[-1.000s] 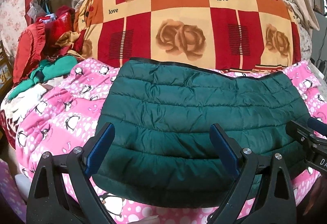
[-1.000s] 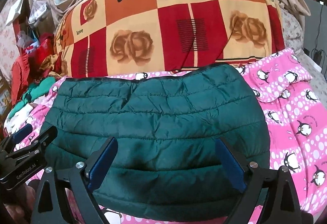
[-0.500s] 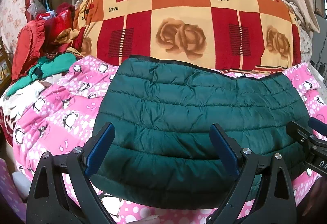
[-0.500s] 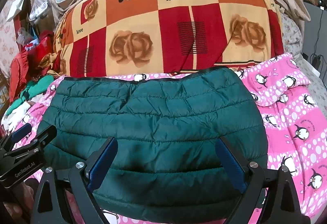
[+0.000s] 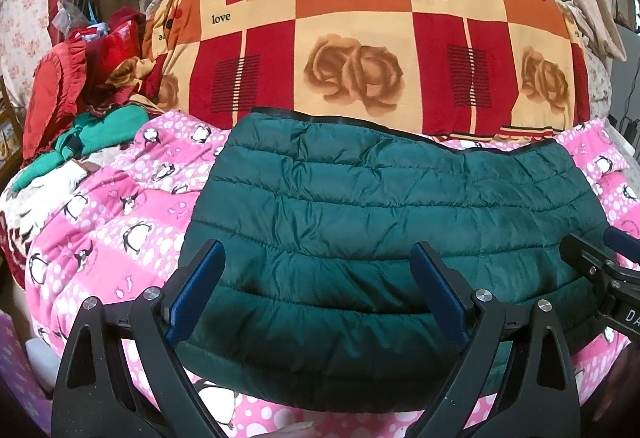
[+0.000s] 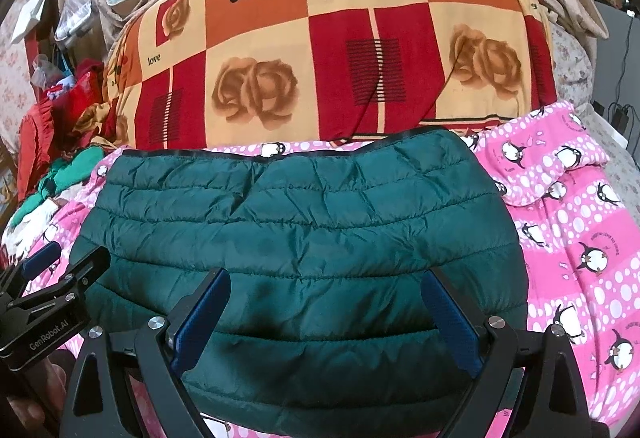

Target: Fold large clothes

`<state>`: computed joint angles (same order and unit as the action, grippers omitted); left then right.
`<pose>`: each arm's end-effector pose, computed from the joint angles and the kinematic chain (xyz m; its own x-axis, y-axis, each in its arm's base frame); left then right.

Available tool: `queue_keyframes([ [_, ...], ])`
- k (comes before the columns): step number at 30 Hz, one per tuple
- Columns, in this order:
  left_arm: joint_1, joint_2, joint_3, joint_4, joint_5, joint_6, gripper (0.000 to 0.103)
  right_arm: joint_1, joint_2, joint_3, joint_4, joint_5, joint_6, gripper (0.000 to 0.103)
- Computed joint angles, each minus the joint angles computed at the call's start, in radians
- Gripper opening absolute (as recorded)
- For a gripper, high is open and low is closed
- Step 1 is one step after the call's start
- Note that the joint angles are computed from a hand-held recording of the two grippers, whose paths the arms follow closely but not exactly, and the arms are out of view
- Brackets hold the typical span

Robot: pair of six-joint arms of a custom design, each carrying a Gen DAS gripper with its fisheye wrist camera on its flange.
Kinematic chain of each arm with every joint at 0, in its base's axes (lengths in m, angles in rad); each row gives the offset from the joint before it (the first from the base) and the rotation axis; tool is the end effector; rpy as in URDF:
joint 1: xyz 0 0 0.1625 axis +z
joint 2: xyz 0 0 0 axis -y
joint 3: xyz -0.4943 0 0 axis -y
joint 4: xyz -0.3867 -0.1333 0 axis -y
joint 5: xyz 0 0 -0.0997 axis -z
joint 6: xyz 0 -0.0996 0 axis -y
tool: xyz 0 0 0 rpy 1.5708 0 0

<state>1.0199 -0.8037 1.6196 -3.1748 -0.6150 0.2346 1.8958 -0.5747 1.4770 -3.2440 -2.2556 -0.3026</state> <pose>-0.1935 -0.7251 0.2669 -0.6872 -0.0465 -0.7250 0.5438 0.6289 -0.5557 0.3156 -0.7166 0.1419 -0.7667 -0.0400 0.6407 -0.4793 0.6996 -0.5299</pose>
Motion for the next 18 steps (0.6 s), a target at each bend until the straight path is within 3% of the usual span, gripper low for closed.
queue_keyframes([
  [18,0.004,0.008,-0.01,0.001,-0.002,0.005,0.094,0.0,0.016,-0.021,0.009,-0.006,-0.002,0.095],
])
